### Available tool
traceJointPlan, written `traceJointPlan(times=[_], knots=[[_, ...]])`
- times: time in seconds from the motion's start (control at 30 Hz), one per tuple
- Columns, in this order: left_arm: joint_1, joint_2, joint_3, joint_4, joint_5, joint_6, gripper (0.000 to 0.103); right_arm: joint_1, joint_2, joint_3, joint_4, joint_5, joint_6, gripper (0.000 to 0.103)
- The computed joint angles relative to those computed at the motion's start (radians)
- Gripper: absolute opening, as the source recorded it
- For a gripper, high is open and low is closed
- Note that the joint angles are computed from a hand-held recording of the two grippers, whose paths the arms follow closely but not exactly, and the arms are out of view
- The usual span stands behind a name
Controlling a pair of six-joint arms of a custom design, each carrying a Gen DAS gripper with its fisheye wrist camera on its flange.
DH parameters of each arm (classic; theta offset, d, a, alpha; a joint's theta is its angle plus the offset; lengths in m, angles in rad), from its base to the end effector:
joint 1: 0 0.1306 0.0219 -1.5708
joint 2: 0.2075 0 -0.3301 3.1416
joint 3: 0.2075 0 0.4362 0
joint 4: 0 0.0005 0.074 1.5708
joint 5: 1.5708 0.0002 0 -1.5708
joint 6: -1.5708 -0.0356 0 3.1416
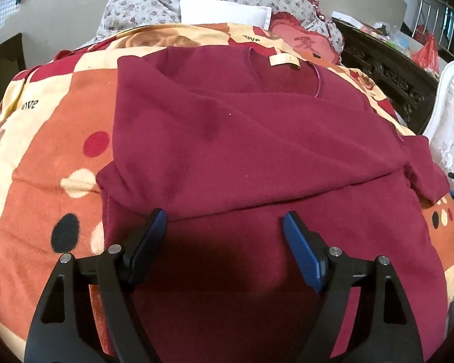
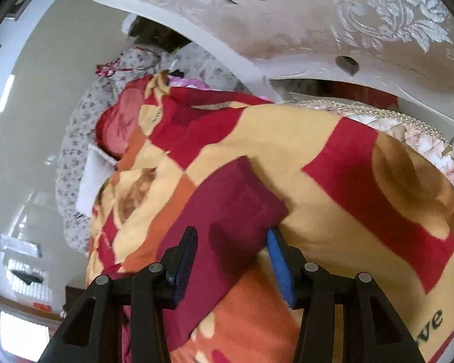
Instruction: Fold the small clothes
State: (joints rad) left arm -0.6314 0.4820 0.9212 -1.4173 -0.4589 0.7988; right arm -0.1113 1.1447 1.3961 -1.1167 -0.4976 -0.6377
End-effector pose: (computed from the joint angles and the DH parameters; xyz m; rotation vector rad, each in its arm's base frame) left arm 0.1874 -0.1181 0.4381 -0.3718 2.3812 -0.0574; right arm 0.4400 -0.0326 0.4811 0.6857 2.3733 0.8390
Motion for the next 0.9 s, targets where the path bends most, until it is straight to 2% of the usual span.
traceJointPlan(times=[0.13, 0.23, 0.33, 0.5, 0.57, 0.6, 0.63, 0.7, 0.8, 0.9], knots=[[-0.003, -0.002, 0.000, -0.001, -0.001, 0.003, 0.080, -0.034, -0.046, -0.058, 0.047, -0.034, -0.073, 0.030], [0.000, -0.004, -0.002, 0.004, 0.004, 0.003, 0.080, -0.049, -0.074, -0.089, 0.059, -0.038, -0.109, 0.029], [0.006, -0.015, -0.007, 0.011, 0.012, 0.000, 0.080, -0.060, -0.109, -0.144, 0.128, -0.080, -0.216, 0.030], [0.015, -0.027, -0.014, 0.021, 0.026, -0.002, 0.080, -0.036, -0.109, -0.148, 0.161, -0.048, -0.249, 0.038], [0.017, -0.028, -0.014, 0.021, 0.027, -0.003, 0.080, -0.027, -0.095, -0.131, 0.165, -0.041, -0.226, 0.038], [0.017, -0.028, -0.014, 0.021, 0.027, -0.003, 0.080, -0.017, -0.078, -0.101, 0.137, -0.023, -0.179, 0.032], [0.017, -0.028, -0.014, 0.021, 0.027, -0.003, 0.080, -0.005, -0.069, -0.076, 0.110, 0.012, -0.141, 0.013], [0.018, -0.029, -0.014, 0.022, 0.028, -0.003, 0.080, 0.021, -0.076, -0.047, 0.108, 0.076, -0.090, 0.008], [0.020, -0.035, -0.018, 0.029, 0.033, -0.003, 0.080, 0.095, -0.094, 0.031, 0.120, 0.188, -0.001, 0.007], [0.023, -0.040, -0.020, 0.034, 0.038, -0.003, 0.080, 0.188, -0.100, 0.110, 0.145, 0.231, 0.054, 0.006]])
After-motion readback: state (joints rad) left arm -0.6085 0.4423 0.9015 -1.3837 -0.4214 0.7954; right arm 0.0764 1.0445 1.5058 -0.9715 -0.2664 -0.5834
